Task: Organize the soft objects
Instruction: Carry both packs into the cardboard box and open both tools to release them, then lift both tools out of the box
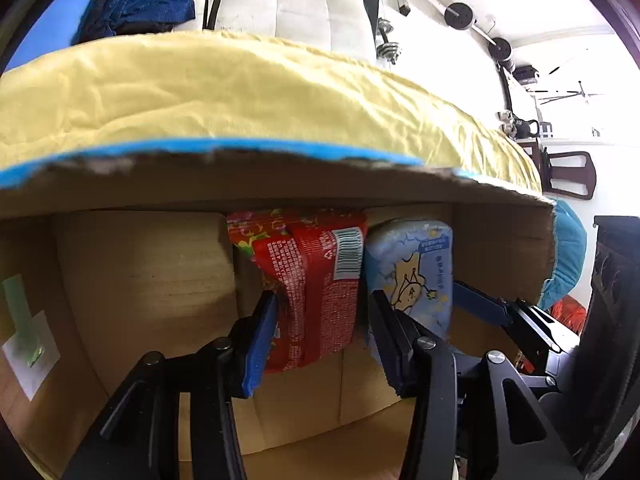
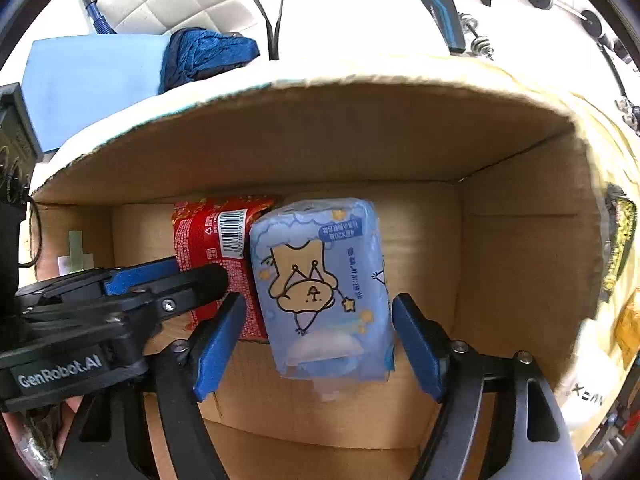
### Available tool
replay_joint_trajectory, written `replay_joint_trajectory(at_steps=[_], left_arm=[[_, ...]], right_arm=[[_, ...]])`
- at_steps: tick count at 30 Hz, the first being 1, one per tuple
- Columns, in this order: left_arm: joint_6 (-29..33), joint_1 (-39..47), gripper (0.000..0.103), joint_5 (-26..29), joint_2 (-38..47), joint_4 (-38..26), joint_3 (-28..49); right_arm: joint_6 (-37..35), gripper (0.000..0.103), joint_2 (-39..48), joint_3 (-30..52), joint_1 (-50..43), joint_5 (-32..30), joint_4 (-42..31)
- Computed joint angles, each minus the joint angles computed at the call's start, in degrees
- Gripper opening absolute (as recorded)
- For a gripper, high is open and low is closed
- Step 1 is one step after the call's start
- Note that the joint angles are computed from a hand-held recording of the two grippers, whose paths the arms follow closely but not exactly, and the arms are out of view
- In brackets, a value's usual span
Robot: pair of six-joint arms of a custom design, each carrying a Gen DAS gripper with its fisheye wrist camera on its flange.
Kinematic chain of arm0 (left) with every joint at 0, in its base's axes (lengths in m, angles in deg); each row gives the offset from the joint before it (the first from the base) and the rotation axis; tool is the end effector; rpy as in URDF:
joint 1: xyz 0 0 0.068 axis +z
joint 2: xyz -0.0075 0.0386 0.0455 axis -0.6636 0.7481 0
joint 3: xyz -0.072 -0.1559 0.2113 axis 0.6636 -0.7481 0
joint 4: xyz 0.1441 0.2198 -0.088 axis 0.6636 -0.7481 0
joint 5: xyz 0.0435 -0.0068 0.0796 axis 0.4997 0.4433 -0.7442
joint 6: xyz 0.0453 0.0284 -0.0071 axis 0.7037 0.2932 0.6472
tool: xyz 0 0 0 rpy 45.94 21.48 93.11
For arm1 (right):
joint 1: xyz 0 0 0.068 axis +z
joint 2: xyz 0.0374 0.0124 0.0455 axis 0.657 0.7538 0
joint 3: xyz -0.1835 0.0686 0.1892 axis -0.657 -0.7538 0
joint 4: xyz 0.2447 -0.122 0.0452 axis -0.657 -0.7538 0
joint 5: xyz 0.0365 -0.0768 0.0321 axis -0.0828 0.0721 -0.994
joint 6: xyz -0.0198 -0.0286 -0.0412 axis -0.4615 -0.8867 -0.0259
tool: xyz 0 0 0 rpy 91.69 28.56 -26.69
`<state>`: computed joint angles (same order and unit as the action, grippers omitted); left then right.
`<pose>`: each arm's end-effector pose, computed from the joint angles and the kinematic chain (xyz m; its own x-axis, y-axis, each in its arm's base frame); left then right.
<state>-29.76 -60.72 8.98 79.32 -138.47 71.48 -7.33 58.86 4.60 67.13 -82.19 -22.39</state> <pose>0.3838 -0.1483 0.0821 -0.7973 0.5934 0.1103 0.4948 0.7473 -0.4435 0.2605 0.1313 0.0714 -0.8318 0.5545 0.0268 0.5513 0.8195 0.1567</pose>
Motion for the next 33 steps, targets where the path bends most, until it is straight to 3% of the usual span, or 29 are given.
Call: replay_joint_trajectory(at_steps=[4, 12, 14, 15, 18, 25, 33], left_arm=[[-1.1, 0.4, 0.044, -3.4, -8.2, 4.1, -6.4], [-1.8, 1.3, 0.057, -11.7, -28.7, 13.0, -24.5], [0.1, 3.3, 0.071, -12.1, -33.0, 13.3, -27.8], [1.4, 4.7, 0.084, -12.4, -33.3, 14.5, -28.3], [3.6, 6.9, 0.094, -13.5, -37.9, 18.1, -33.4], [4.8, 9.7, 0.095, -12.4, -46.0, 18.1, -37.9], [7.8, 14.8, 0.095, -10.0, -58.8, 10.9, -39.2]], right_arm=[[1.4, 0.079, -4.9, -0.5, 1.7, 2.9, -5.2], [8.9, 0.101, -14.5, -1.8, 10.3, 7.6, -14.6], [11.5, 0.102, -16.2, -1.3, 13.2, 9.0, -17.5], [12.8, 0.102, -16.4, -0.8, 14.6, 9.8, -18.7], [17.1, 0.102, -17.0, 0.6, 18.8, 11.5, -21.2], [26.2, 0.102, -18.0, 5.6, 27.4, 15.4, -27.9], [35.9, 0.102, -20.4, 11.9, 37.0, 18.9, -36.0]])
